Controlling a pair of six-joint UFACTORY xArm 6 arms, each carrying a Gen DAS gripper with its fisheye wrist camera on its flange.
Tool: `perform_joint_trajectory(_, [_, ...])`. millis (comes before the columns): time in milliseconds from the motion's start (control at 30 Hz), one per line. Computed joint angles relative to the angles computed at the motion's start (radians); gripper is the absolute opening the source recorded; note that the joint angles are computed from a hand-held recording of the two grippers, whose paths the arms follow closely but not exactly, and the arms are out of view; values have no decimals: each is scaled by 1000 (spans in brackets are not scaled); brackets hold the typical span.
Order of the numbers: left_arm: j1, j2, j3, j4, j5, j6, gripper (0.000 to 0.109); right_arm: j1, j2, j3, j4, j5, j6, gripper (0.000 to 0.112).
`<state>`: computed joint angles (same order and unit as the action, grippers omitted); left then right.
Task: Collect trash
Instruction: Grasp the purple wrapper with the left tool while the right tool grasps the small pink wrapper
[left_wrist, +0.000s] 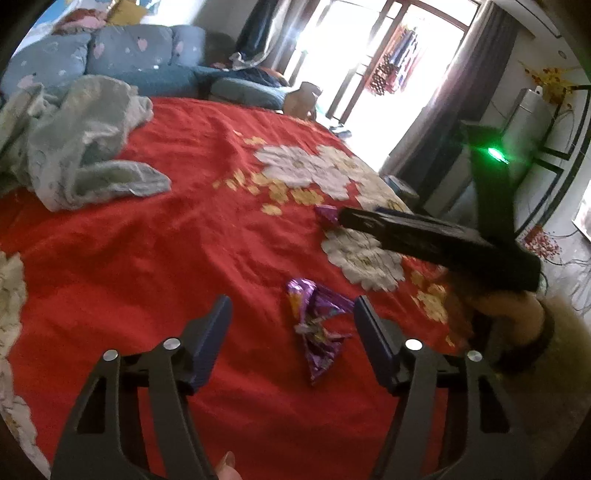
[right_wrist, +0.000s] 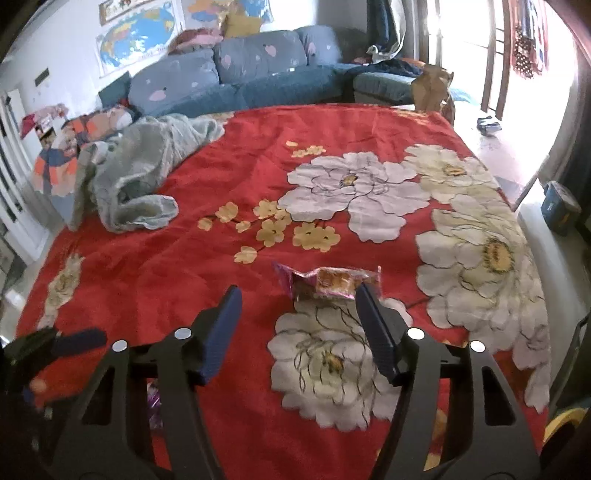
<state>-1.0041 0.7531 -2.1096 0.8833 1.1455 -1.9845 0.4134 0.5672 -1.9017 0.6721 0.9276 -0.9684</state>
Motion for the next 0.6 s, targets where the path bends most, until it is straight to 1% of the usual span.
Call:
perform_joint_trajectory(133, [11,27,-22,-22,-47,24,57,22,54,-56,-49,-8,39,54])
perform_joint_trajectory(200, [18,43,-37,-34,-74,34,56,30,84,-89,-76,-5,63,51])
perform_joint_trajectory(300, [26,69,-64,-55,-94,56,54,37,128,-140,-109,6,99,43])
perform_joint_trajectory(333, [28,83,-80,-64,-98,68,52,38,139,-150,-117,4,108,38])
perform_joint_trajectory(367, [30,91,-90,-72,-103,76,52,37,144,-155,-117,1,110,37])
perform_joint_trajectory(467, [35,135,-149,-110,-98,113,44,30,156,-176,-95,20,106,30])
perform_joint_trajectory(500, [37,155,-179,-126,-89,129,39,28,155,-176,-92,23,103,28])
perform_joint_trajectory(533, [39,165,-193,-135,-83,139,34,25,154,-177,-88,27,102,23])
perform_joint_trajectory(600, [39,197,-243,-146,-69,162,28,16,149,-172,-69,38,99,17])
